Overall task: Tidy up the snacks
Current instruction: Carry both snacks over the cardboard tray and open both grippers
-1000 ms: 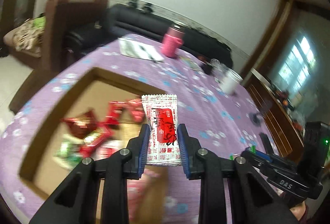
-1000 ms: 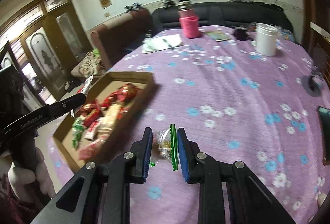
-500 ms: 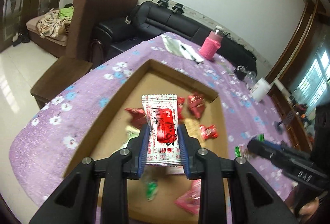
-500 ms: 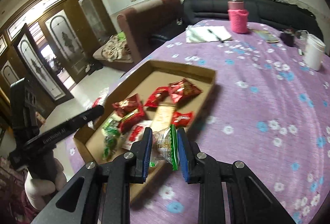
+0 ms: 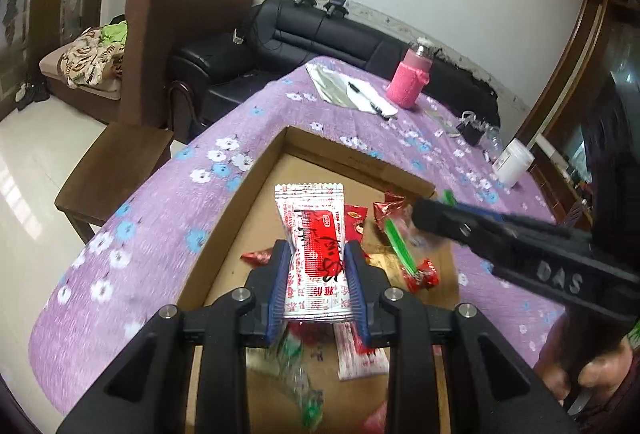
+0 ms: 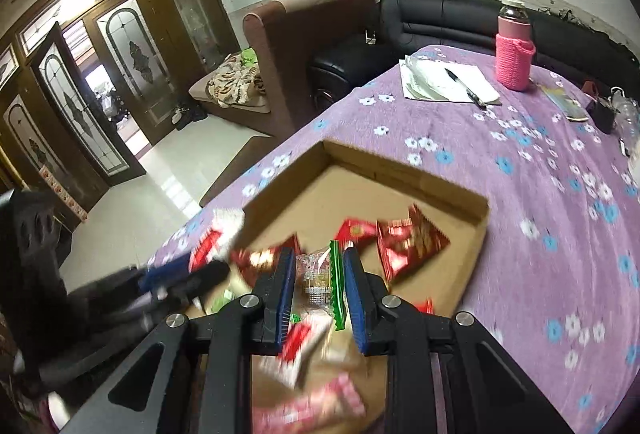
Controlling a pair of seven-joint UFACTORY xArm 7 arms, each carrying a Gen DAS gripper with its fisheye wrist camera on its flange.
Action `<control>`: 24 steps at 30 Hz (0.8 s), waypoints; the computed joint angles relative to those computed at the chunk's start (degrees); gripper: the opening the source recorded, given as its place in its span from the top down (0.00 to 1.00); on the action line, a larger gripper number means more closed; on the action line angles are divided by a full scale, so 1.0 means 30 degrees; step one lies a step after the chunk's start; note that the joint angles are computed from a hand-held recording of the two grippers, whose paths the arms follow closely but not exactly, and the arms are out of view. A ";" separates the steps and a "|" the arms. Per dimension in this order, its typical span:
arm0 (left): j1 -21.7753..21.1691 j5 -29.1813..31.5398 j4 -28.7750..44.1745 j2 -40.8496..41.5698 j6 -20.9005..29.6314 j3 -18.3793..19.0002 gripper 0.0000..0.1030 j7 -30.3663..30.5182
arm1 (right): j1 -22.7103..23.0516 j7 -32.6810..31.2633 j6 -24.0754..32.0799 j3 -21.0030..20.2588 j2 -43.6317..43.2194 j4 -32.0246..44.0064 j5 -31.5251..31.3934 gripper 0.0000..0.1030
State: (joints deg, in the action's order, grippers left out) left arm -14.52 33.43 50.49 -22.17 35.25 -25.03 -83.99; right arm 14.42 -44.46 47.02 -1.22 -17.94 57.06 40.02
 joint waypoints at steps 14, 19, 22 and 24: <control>0.0219 0.0077 -0.0301 0.0760 -0.1111 0.0904 0.60 -0.0515 | -0.0670 0.2982 0.0039 0.1665 0.4968 0.3494 -0.0838 0.73; 0.0695 0.0471 -0.0831 -0.0182 -0.1568 0.0409 0.46 -0.1557 | -0.0888 0.2092 -0.0469 0.1665 0.4310 0.2982 0.0363 0.54; 0.0843 0.0439 -0.0953 -0.0793 -0.1228 -0.0060 0.44 -0.1893 | -0.0852 0.1782 -0.0830 0.1544 0.3643 0.2648 0.0536 0.54; 0.0940 0.0438 -0.0986 -0.1111 -0.0891 -0.0397 0.42 -0.2052 | -0.0827 0.1501 -0.0933 0.1326 0.2978 0.2203 0.0730 0.53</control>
